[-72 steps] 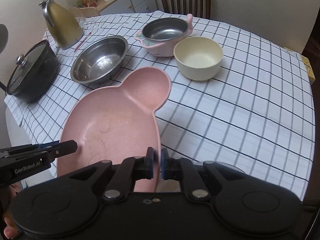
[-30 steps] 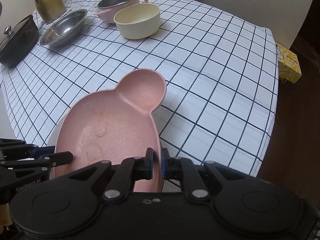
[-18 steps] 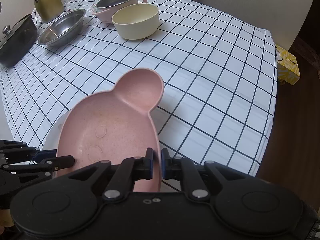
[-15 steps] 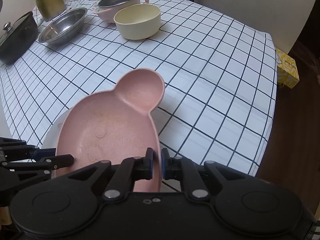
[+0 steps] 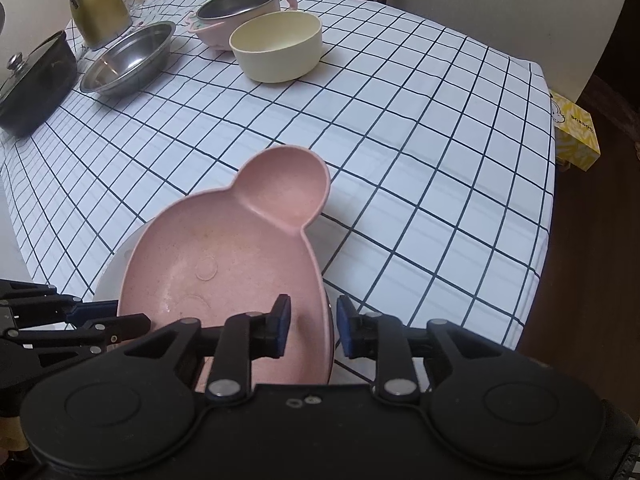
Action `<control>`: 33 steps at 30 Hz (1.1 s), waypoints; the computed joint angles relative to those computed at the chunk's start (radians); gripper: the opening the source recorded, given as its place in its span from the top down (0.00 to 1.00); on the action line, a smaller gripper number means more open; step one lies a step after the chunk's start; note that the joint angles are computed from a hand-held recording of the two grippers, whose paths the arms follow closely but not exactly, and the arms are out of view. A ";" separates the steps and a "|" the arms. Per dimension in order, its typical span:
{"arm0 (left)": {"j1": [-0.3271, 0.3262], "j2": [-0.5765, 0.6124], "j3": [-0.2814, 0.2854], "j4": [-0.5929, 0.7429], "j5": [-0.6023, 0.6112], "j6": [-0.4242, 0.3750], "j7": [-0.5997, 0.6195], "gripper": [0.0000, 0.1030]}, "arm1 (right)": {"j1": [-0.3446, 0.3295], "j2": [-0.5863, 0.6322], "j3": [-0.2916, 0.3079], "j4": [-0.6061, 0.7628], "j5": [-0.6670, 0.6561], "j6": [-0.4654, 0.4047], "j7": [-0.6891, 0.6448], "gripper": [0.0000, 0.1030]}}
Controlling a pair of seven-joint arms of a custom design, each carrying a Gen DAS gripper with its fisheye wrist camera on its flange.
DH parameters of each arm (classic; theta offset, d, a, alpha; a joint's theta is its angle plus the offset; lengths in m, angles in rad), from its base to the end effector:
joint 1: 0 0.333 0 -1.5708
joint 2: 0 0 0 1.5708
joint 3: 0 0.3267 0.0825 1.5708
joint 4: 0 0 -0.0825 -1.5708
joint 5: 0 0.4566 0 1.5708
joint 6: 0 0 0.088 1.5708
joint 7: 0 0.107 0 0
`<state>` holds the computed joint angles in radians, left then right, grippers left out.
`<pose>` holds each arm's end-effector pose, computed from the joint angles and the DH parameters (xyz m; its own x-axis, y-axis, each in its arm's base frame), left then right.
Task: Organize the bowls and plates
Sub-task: 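Lower the pink plate onto the white plates and open both grippers, then move both grippers toward the large steel bowl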
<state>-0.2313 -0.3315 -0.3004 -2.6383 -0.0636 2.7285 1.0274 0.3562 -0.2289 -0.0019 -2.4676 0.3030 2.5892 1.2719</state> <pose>0.4262 -0.2416 0.3551 0.0279 -0.9861 0.1637 -0.9260 -0.0872 -0.3673 0.5034 0.1802 0.3809 0.4295 -0.8933 -0.1322 -0.8581 -0.3581 -0.3680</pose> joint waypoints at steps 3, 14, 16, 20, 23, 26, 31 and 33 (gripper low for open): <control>0.002 -0.020 -0.004 -0.009 0.010 0.003 -0.003 0.83 | 0.005 -0.020 -0.004 -0.008 0.016 0.001 -0.007 0.70; 0.010 -0.137 -0.010 -0.055 0.003 0.045 0.016 0.83 | 0.075 -0.120 -0.033 -0.047 0.106 0.033 -0.083 0.59; 0.021 -0.159 -0.016 -0.062 0.010 0.057 0.016 0.83 | 0.093 -0.136 -0.038 -0.053 0.122 0.043 -0.097 0.59; 0.043 -0.204 -0.023 -0.078 0.020 0.078 0.018 0.71 | 0.131 -0.160 -0.053 -0.055 0.163 0.063 -0.122 0.54; 0.061 -0.241 -0.024 -0.090 0.027 0.098 0.024 0.64 | 0.152 -0.169 -0.057 -0.049 0.185 0.076 -0.134 0.52; 0.079 -0.272 -0.020 -0.105 0.029 0.123 0.038 0.54 | 0.165 -0.171 -0.051 -0.042 0.187 0.095 -0.133 0.47; 0.128 -0.316 -0.018 -0.124 0.046 0.157 0.080 0.49 | 0.185 -0.161 -0.035 -0.023 0.180 0.138 -0.094 0.39; 0.143 -0.327 -0.007 -0.128 0.044 0.166 0.103 0.48 | 0.197 -0.146 -0.028 -0.008 0.181 0.161 -0.074 0.35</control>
